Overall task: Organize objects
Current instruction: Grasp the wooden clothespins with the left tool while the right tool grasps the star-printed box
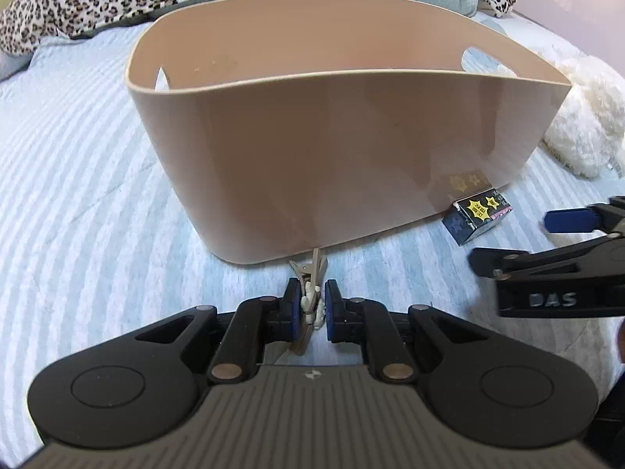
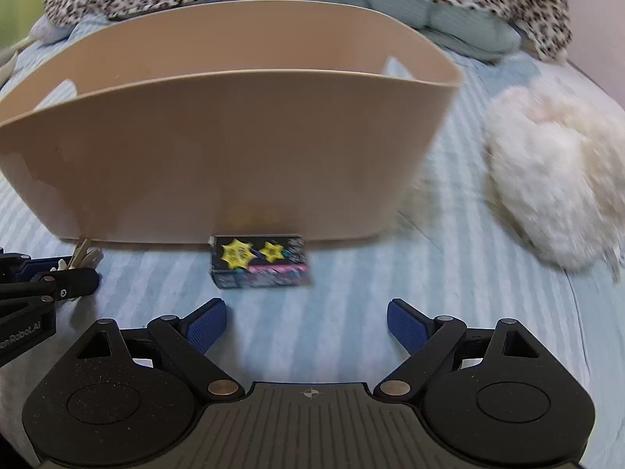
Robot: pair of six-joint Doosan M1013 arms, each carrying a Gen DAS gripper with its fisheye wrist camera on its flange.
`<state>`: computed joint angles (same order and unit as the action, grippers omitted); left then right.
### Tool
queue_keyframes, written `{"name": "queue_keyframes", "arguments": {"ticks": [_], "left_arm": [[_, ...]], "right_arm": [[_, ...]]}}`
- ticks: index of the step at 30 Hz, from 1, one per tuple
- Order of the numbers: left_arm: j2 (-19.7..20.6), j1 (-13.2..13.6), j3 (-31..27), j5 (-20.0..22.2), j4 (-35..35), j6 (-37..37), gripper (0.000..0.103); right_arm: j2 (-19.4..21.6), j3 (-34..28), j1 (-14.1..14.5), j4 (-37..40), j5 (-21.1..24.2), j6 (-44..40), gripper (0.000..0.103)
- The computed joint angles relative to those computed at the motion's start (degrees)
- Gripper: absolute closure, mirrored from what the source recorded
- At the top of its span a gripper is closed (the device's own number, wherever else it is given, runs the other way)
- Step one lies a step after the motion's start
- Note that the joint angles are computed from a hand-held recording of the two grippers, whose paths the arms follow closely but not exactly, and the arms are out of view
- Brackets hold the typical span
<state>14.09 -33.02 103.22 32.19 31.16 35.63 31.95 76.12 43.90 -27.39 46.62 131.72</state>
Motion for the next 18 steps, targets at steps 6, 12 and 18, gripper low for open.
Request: {"name": "queue_keyframes", "arguments": {"ticks": [6,12,18], "left_arm": [[0.01,0.12,0.60,-1.45,0.75,-2.43,0.088],[0.20,-0.56,1.00,-2.17,5.22,-7.02,0.089],[0.18,-1.94,1.46,-1.20,10.35,-9.70,0.090]], "right_arm": [[1.14,-1.12,0.19,-0.43,-1.12,-0.07,0.016],[1.06,-0.78,0.42,-0.54,-3.52,0.27,0.042],[0.18,0.45,0.58,1.17,-4.87,-1.47,0.081]]}}
